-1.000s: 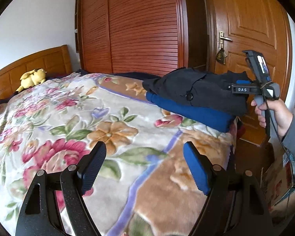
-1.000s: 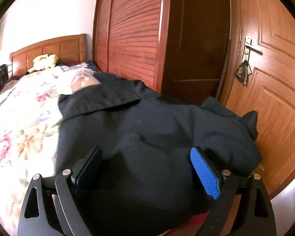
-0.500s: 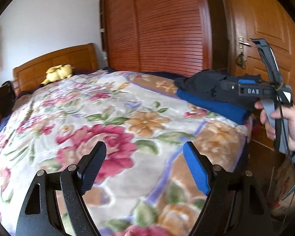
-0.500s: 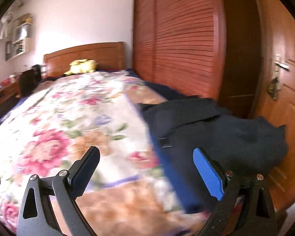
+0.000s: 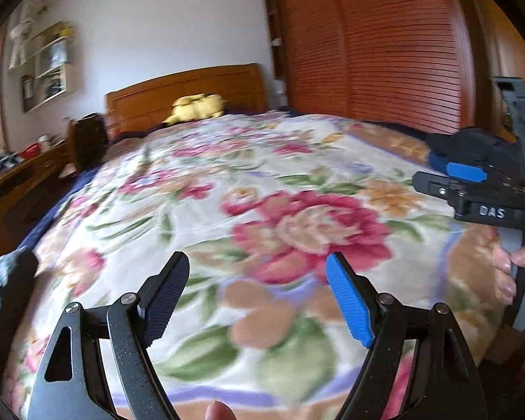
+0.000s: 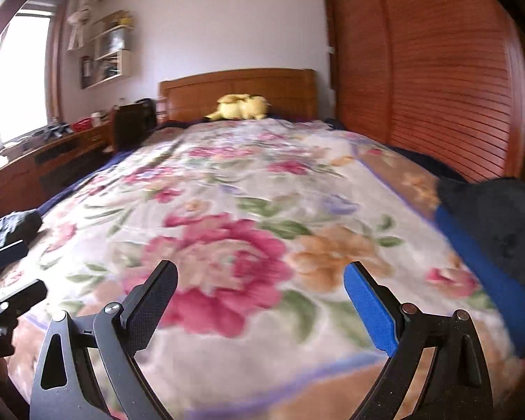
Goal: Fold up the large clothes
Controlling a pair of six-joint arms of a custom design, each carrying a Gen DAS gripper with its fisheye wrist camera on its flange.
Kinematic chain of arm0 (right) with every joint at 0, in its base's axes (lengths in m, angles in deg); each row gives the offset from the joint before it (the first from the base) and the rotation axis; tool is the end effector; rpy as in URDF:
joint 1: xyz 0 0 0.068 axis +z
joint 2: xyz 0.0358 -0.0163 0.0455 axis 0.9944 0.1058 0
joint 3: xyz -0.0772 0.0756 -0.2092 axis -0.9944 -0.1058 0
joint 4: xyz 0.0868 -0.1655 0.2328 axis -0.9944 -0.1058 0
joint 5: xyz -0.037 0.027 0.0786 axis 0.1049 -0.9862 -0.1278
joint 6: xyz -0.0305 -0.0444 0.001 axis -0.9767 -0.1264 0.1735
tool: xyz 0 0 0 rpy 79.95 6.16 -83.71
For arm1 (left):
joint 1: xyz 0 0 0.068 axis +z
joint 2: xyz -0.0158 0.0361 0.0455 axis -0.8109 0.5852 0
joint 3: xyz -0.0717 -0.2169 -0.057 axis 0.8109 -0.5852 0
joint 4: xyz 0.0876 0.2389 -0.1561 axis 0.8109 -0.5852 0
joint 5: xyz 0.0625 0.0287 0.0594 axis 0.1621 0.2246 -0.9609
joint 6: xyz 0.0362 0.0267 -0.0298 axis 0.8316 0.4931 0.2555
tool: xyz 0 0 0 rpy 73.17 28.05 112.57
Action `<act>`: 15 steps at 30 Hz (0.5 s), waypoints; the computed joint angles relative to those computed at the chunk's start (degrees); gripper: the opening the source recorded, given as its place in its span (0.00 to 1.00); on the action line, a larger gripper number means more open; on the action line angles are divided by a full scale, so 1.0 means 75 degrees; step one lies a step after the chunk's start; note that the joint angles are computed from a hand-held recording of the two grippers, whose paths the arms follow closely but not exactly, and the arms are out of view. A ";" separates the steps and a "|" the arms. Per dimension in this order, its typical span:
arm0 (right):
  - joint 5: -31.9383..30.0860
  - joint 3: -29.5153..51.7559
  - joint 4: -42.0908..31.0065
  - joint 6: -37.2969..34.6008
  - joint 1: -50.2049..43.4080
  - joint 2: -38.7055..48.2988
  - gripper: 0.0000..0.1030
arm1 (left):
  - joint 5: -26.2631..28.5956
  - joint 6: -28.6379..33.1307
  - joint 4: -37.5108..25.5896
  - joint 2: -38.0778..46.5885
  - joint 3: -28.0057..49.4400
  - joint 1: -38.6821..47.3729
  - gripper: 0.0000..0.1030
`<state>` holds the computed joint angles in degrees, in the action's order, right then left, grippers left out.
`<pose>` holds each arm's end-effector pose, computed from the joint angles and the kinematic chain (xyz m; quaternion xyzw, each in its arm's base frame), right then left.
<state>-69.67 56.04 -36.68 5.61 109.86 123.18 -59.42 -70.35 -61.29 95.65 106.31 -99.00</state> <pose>0.2494 0.1142 0.1888 -0.0867 0.8186 0.0879 0.5609 0.2554 -0.2237 0.1697 0.0686 0.8500 0.0180 0.5219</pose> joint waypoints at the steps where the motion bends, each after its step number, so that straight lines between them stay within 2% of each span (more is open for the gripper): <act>1: 0.0021 0.0016 0.0200 0.0031 0.0153 0.0183 0.93 | -0.0051 -0.0017 0.0017 -0.0182 -0.0211 0.0114 0.79; 8: -0.0011 0.0339 0.1921 -0.0298 0.0624 0.1959 0.93 | -0.0239 -0.0262 0.0227 -0.1739 -0.1745 0.0739 0.79; 15: 0.0017 0.0423 0.3217 -0.0229 0.0718 0.3109 0.93 | -0.0359 -0.0145 0.1009 -0.2302 -0.2537 0.1345 0.79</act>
